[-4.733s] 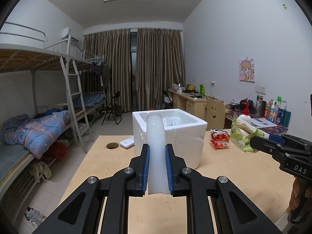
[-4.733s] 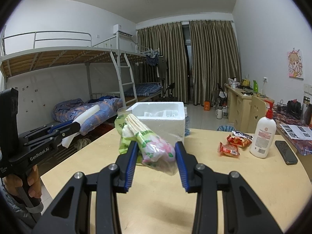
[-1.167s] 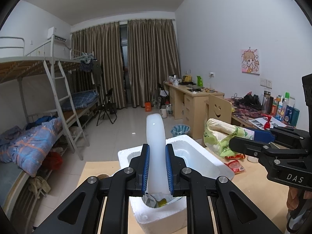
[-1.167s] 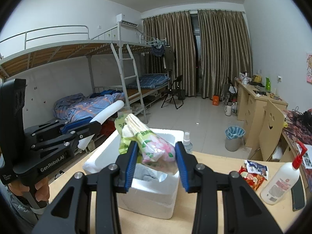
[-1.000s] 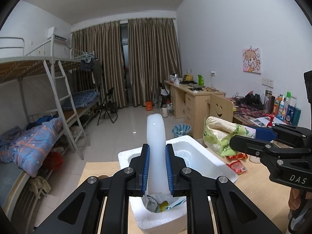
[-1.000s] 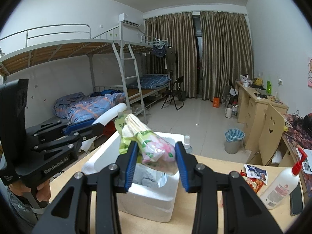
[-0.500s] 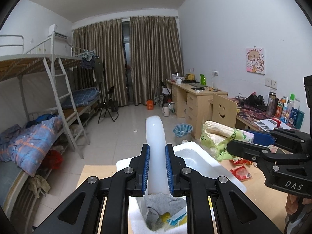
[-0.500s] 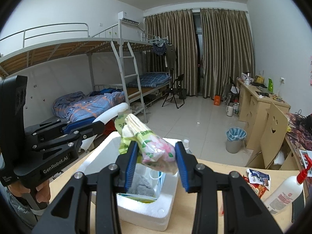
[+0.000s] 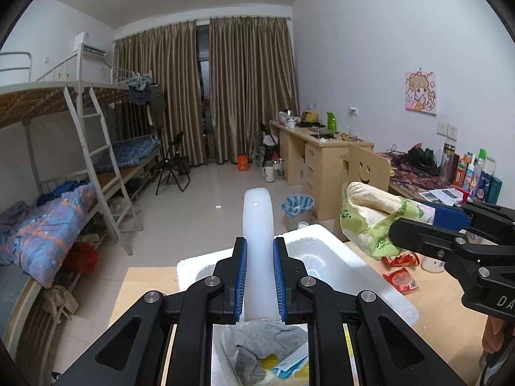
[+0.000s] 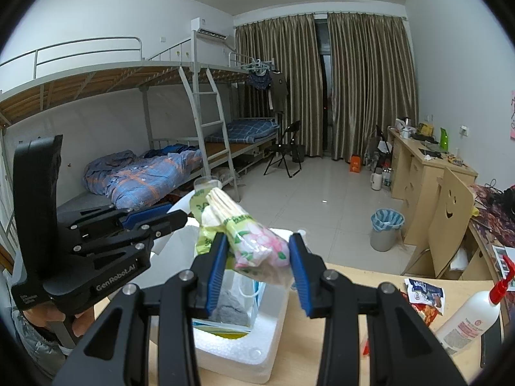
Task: Organize soft objects
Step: 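Open the left tool to drop the foam strip into the box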
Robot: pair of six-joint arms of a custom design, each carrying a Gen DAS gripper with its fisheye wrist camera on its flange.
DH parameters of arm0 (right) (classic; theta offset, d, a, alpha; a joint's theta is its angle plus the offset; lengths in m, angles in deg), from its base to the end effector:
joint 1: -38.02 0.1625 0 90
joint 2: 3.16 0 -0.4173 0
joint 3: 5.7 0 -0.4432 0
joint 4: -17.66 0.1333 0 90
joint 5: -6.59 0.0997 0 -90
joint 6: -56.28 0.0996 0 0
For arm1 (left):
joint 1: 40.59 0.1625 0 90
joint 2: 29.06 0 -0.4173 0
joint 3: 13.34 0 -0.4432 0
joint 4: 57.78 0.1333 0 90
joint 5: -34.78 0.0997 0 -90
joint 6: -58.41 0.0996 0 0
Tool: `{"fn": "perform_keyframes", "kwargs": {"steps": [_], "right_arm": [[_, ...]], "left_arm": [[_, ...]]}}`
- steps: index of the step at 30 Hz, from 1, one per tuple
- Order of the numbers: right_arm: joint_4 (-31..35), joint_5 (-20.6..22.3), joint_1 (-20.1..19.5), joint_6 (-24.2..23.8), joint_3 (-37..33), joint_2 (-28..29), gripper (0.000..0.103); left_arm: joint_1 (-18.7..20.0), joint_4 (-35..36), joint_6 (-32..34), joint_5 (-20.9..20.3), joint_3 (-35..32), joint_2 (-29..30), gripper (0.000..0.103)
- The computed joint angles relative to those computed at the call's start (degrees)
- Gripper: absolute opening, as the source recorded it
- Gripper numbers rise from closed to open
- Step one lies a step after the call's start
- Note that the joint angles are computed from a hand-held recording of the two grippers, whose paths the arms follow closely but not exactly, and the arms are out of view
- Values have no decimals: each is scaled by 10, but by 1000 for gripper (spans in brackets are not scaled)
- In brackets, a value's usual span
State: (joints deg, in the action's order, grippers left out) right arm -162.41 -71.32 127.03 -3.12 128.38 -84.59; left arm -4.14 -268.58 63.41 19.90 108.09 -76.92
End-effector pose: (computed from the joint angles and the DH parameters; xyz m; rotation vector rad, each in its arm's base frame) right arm 0.1460 -0.4720 0.2061 1.4678 -2.4180 0.9781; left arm -0.2592 -0.4769 0.1026 0.3633 1.9240 -1.3264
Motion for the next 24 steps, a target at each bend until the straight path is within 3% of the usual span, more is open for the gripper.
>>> {"fn": "perform_keyframes", "kwargs": {"steps": [12,24], "right_arm": [[-15,-6,11,6,-2,3,44],[-27,-2,8,13,-1,-1,44]], "left_arm": [[13,55,-27,-13,-3,-6,17],[27,99,-65,-23,-6,-6,26]]}}
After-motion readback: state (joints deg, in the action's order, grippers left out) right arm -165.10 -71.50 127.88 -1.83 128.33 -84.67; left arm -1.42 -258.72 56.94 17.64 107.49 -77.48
